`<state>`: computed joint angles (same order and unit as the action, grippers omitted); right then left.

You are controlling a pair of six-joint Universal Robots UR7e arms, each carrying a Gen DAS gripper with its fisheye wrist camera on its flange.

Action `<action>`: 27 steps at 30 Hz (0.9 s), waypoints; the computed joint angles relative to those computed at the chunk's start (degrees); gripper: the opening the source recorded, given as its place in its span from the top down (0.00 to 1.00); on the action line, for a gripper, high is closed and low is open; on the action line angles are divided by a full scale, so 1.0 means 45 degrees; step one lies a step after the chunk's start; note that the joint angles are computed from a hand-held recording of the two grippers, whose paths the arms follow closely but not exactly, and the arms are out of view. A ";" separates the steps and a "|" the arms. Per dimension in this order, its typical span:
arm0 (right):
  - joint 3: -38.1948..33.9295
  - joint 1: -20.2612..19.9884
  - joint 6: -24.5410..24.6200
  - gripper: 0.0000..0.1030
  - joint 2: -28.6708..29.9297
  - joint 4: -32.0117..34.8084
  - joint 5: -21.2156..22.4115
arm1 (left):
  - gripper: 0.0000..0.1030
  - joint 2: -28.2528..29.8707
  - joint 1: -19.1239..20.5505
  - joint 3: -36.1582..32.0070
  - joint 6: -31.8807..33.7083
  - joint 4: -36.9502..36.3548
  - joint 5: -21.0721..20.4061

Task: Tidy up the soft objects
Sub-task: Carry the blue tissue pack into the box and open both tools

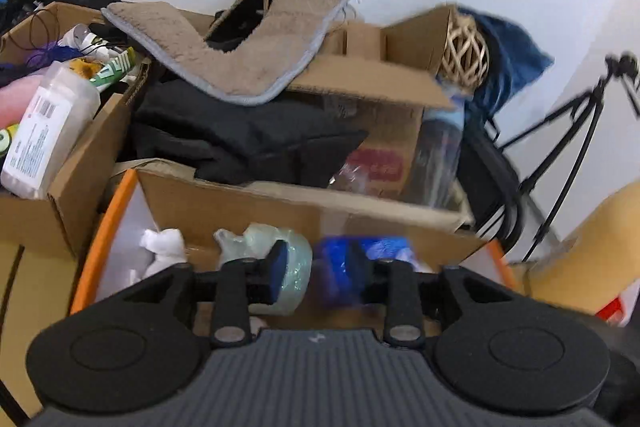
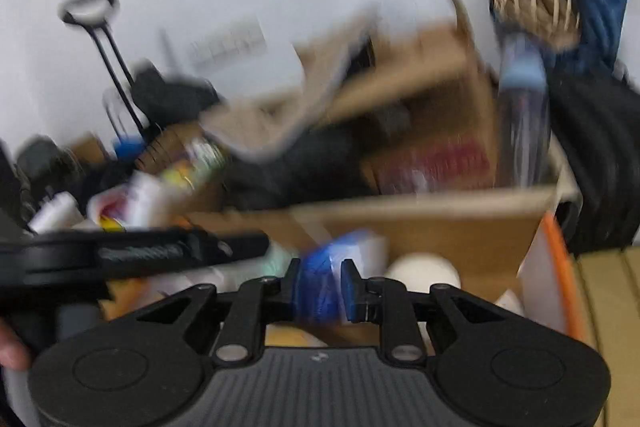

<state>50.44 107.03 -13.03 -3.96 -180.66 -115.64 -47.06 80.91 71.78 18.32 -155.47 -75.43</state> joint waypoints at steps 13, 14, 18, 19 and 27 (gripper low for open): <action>0.2742 0.0620 -0.0511 0.80 -0.1823 -0.0739 -0.0350 | 0.55 -0.2170 -0.0241 0.2243 0.1491 -0.0703 -0.0316; 0.3021 0.0734 -0.0582 0.80 -0.1988 -0.0796 -0.0538 | 0.55 -0.2408 -0.0301 0.2539 0.1631 -0.0744 -0.0204; 0.4404 0.1288 -0.1144 0.76 -0.2778 -0.1537 -0.1566 | 0.55 -0.3537 -0.0727 0.3993 0.1895 -0.1295 0.0868; 0.4790 0.1441 -0.1225 0.76 -0.2998 -0.1826 -0.1812 | 0.55 -0.3895 -0.0856 0.4398 0.1955 -0.1450 0.1062; 0.8069 0.2785 -0.1475 0.59 -0.4733 -0.4541 -0.2678 | 0.48 -0.7081 -0.1986 0.7535 0.2161 -0.2732 0.1585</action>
<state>86.75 119.57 -19.67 -25.26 -201.10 -127.69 -78.92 71.97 105.69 28.05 -167.76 -68.30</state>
